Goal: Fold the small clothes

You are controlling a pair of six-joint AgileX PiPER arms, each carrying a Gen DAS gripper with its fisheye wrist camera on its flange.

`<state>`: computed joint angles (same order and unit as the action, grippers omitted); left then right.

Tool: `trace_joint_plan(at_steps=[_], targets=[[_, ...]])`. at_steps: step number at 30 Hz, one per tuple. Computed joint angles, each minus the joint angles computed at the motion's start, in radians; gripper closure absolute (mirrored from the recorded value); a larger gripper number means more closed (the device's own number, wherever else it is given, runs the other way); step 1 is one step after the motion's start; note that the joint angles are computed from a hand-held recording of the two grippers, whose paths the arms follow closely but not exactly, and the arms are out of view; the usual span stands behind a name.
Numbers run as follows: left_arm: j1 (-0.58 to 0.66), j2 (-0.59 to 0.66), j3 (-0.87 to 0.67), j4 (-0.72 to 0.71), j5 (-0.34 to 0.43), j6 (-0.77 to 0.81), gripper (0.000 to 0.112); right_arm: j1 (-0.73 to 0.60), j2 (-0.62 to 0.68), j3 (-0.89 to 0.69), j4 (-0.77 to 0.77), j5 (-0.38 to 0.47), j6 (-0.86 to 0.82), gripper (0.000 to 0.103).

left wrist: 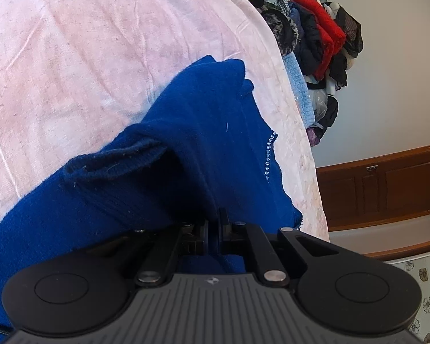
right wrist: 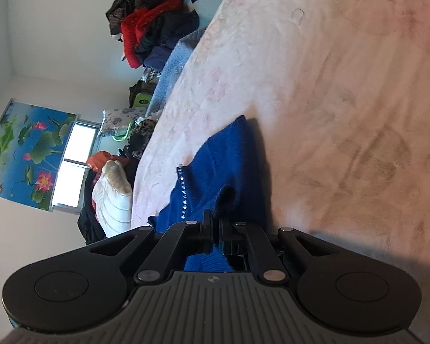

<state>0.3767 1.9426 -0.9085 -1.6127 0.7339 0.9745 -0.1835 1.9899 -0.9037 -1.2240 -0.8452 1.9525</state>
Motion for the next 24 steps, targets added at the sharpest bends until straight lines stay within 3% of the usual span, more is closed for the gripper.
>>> trace_joint_plan(at_steps=[2, 6, 8, 10, 11, 13, 14, 17, 19, 24], targets=[[0.003, -0.004, -0.005, 0.02, 0.009, -0.016, 0.107, 0.003, -0.02, 0.013, 0.033, -0.018, -0.049, 0.094], [-0.002, -0.043, -0.02, 0.07, 0.055, -0.03, 0.107, 0.008, 0.022, -0.053, -0.057, 0.069, 0.054, 0.094], [-0.001, -0.068, -0.045, 0.12, 0.095, -0.043, 0.106, 0.01, 0.016, -0.04, -0.032, 0.053, 0.02, 0.094], [-0.001, -0.078, -0.086, 0.175, 0.143, -0.07, 0.099, 0.008, 0.001, -0.025, -0.004, 0.025, -0.009, 0.094], [-0.004, -0.086, -0.106, 0.197, 0.141, -0.086, 0.087, 0.007, -0.003, -0.027, -0.003, 0.02, -0.007, 0.094], [-0.018, -0.118, -0.122, 0.182, 0.06, -0.083, 0.056, -0.005, -0.011, -0.035, -0.028, 0.016, 0.013, 0.094], [-0.015, -0.13, -0.129, 0.176, 0.022, -0.107, 0.033, -0.009, -0.016, -0.036, -0.029, 0.013, 0.013, 0.094], [0.045, -0.102, -0.165, 0.093, 0.074, -0.076, 0.031, -0.034, -0.036, -0.027, -0.01, 0.003, -0.007, 0.094], [0.047, -0.083, -0.195, 0.085, 0.026, -0.065, 0.031, -0.055, -0.024, -0.036, -0.023, 0.015, 0.018, 0.094], [-0.002, 0.046, -0.34, 0.255, -0.047, -0.209, 0.031, -0.026, 0.017, -0.077, -0.092, 0.059, 0.06, 0.094]])
